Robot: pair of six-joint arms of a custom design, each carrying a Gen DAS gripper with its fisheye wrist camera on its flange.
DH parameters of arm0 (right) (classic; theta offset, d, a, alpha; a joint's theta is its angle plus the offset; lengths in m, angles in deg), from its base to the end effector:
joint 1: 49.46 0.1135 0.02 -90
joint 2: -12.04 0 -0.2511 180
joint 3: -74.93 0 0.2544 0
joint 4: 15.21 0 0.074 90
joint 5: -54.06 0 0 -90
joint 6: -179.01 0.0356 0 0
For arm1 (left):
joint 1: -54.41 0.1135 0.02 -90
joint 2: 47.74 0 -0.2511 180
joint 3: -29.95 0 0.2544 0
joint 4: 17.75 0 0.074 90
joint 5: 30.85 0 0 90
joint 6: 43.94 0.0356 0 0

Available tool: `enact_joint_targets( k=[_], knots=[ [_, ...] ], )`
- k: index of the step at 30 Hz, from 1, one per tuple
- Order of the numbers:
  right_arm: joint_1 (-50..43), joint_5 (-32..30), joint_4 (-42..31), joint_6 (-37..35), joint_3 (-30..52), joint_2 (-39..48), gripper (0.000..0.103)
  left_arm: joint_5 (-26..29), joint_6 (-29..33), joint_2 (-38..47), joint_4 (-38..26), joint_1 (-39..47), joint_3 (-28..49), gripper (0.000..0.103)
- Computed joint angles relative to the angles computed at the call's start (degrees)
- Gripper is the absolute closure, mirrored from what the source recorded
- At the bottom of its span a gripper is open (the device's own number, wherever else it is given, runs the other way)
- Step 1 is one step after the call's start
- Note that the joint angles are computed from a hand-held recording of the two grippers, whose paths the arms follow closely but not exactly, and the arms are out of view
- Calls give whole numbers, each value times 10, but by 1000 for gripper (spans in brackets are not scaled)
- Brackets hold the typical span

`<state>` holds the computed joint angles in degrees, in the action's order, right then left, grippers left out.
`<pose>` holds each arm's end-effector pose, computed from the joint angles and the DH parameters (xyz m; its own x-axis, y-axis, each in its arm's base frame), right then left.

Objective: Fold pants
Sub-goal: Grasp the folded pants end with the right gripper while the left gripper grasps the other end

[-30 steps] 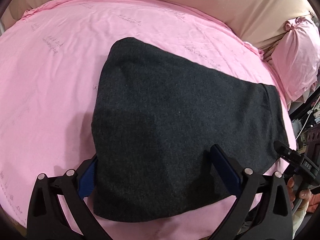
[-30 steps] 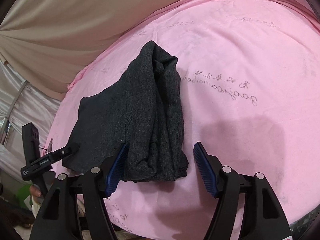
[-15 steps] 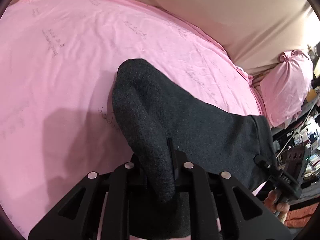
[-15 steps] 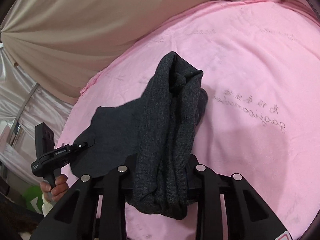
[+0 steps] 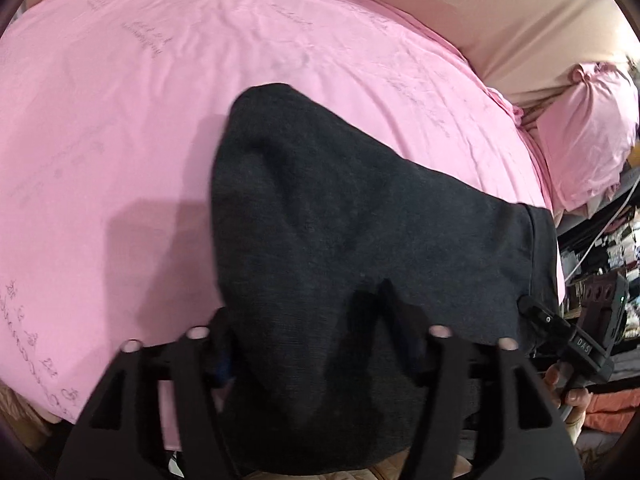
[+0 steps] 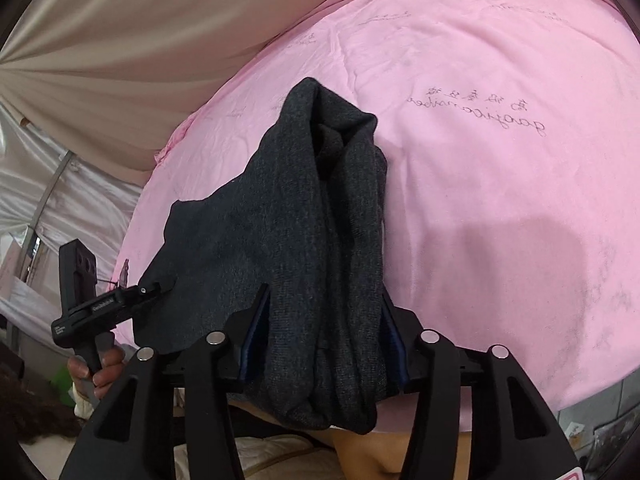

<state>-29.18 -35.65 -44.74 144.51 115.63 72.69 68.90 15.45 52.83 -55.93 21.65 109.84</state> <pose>0.1945 0.0717 0.1623 -0.6870 0.6247 -0.3712 0.3931 0.7491 0.5333 0.2999 -0.2001 0.1771 -0.9285 0.0007 -0.3713 0.1559 0.9084 -0.3881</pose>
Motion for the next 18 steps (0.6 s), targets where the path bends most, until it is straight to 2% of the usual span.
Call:
enact_joint_targets(
  k=[2,3,5,9,12,18],
  knots=[
    [13,6,19,-7,4,15,42,-27,6,11,1,-21,9,20],
    [20,13,25,-8,1,15,39,-45,10,17,0,-28,13,18],
    [34,29,37,-12,-5,15,35,-81,10,31,-3,-47,26,17],
    [43,37,62,-13,-26,0,29,-103,11,43,7,-59,31,14],
    [30,26,96,-10,-38,7,28,-111,14,48,15,-63,30,10],
    [41,50,114,-18,-26,36,28,-140,20,74,16,-77,53,5]
  ],
)
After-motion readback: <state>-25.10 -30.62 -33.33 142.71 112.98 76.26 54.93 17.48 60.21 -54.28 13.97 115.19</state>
